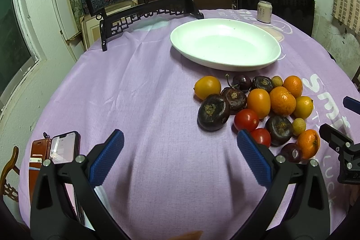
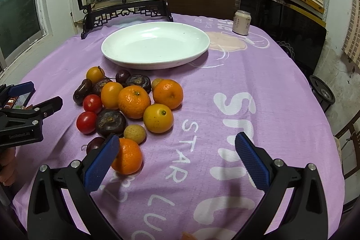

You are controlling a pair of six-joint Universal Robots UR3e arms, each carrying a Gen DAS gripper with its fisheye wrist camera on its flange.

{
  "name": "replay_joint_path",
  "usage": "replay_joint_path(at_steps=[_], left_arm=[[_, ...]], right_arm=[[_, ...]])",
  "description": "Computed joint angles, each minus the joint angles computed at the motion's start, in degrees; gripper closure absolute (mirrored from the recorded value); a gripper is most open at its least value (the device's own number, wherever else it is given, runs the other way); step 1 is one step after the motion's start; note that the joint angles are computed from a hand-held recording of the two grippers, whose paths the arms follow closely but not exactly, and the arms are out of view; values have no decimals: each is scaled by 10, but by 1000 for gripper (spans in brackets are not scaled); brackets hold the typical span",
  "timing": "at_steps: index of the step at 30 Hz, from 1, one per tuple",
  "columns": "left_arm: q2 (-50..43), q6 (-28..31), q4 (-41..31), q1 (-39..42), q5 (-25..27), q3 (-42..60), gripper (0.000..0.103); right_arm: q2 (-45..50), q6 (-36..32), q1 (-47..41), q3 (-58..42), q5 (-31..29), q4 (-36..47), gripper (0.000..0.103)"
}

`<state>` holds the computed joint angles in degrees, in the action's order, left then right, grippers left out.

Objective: Organize fruits

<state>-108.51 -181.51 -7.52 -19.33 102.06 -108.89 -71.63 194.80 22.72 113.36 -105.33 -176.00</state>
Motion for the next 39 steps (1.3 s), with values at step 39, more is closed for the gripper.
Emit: replay_joint_path(at_steps=[39], left_arm=[[-4, -3, -13, 1, 5, 5, 2]], right_arm=[[2, -5, -1, 4, 16, -10, 1]])
